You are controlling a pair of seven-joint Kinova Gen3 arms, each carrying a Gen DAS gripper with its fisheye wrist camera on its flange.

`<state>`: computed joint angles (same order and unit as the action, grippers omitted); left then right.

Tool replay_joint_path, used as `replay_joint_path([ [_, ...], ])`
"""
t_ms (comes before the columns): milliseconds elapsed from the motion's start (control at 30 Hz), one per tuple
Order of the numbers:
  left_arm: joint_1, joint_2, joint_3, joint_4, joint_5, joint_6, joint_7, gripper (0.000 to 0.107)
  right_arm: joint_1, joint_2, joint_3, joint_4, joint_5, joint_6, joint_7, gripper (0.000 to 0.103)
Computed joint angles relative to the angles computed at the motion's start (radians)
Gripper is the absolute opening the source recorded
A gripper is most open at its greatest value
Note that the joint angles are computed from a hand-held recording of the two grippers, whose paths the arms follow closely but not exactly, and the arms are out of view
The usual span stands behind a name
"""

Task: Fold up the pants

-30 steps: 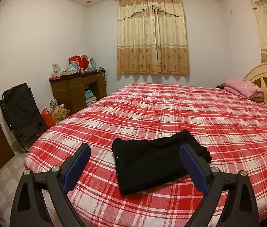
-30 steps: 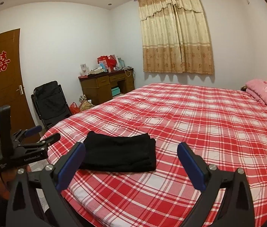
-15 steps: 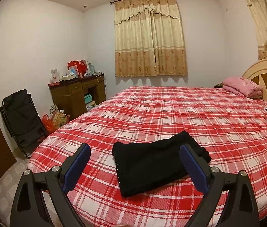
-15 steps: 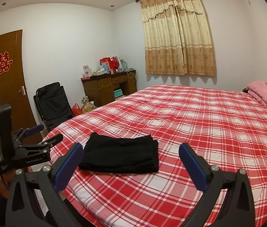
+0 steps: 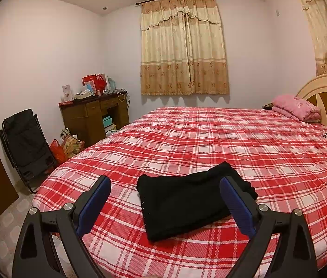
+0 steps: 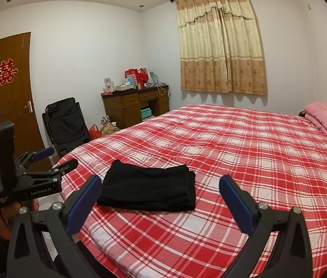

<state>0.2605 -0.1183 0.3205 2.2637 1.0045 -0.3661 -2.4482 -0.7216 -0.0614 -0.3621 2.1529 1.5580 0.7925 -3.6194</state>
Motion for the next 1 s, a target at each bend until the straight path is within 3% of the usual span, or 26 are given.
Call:
replay_joint_path([
  [233, -0.004, -0.009, -0.009, 0.014, -0.085, 0.008, 0.086, 0.097, -0.003, 0.002, 0.0, 0.0, 0.002, 0.003, -0.001, 0.103],
  [667, -0.011, 0.005, 0.011, 0.008, -0.045, -0.009, 0.052, 0.1, -0.003, 0.009, 0.003, -0.001, -0.009, 0.001, 0.024, 0.103],
  [1000, 0.019, 0.018, -0.018, 0.017, -0.095, -0.012, 0.085, 0.101, -0.004, 0.022, 0.005, -0.009, -0.024, 0.0, 0.048, 0.103],
])
